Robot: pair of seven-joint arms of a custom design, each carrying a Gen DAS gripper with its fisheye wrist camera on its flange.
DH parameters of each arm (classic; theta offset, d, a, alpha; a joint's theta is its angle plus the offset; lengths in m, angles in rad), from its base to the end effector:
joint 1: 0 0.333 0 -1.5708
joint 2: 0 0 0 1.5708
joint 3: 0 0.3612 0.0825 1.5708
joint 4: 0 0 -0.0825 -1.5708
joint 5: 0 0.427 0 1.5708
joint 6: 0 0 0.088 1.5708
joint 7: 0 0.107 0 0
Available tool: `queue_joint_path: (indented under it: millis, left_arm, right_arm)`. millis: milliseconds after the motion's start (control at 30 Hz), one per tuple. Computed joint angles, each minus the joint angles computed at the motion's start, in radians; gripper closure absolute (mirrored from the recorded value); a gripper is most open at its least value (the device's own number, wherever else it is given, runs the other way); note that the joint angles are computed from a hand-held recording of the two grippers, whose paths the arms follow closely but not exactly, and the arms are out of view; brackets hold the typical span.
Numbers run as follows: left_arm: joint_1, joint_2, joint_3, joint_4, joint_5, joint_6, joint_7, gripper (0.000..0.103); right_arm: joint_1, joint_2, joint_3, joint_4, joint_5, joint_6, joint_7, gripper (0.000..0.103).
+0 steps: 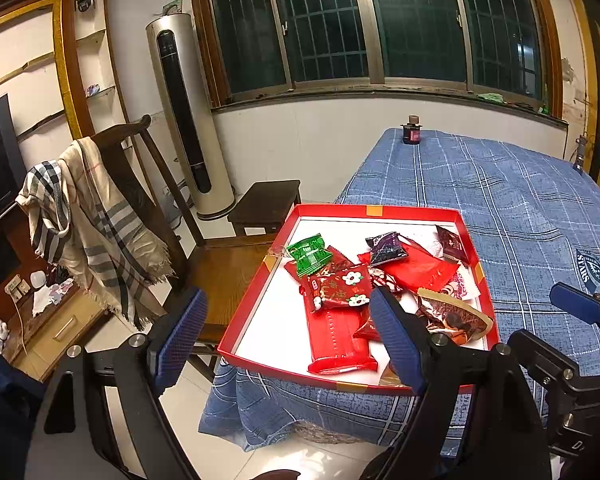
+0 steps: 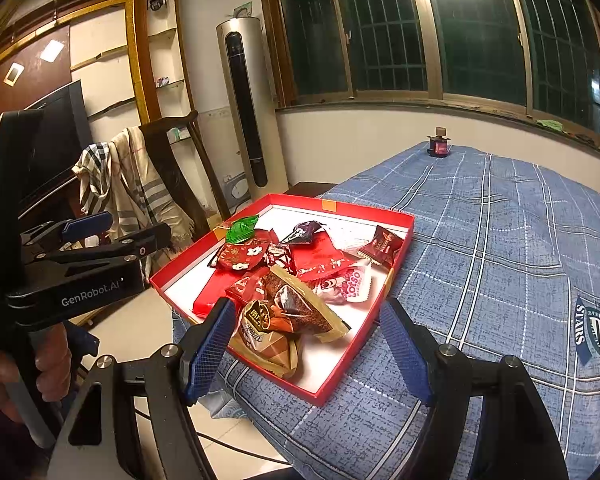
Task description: Organize snacks
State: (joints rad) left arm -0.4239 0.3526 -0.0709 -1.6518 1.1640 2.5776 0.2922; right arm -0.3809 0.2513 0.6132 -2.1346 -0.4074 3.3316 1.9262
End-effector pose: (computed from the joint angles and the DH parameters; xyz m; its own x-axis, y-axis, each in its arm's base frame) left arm 0.6575 -0.3647 0.4883 0.0250 -0.9894 -0.1431 -0.5669 0.1039 -0.8172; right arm 0.6294 0.1662 0.4448 0.2978 -0.9433 -0.1469 -0.5607 -0.0483 -0.8266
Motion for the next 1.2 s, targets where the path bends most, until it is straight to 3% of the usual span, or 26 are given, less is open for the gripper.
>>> queue_joint_path:
  millis: [767, 1200]
  left_arm:
    - [0.003, 0.01, 0.004, 0.003, -0.042, 0.008, 0.027, 0.019]
    - [0.002, 0.023, 0.008, 0.012, -0.079, 0.002, 0.067, 0.019]
  right_arm:
    - [-0.017, 0.006, 0.021, 0.003, 0.015, -0.006, -0.011, 0.027]
    - [0.014, 0.02, 0.003, 0.011, 0.066, -0.015, -0.057, 0.027]
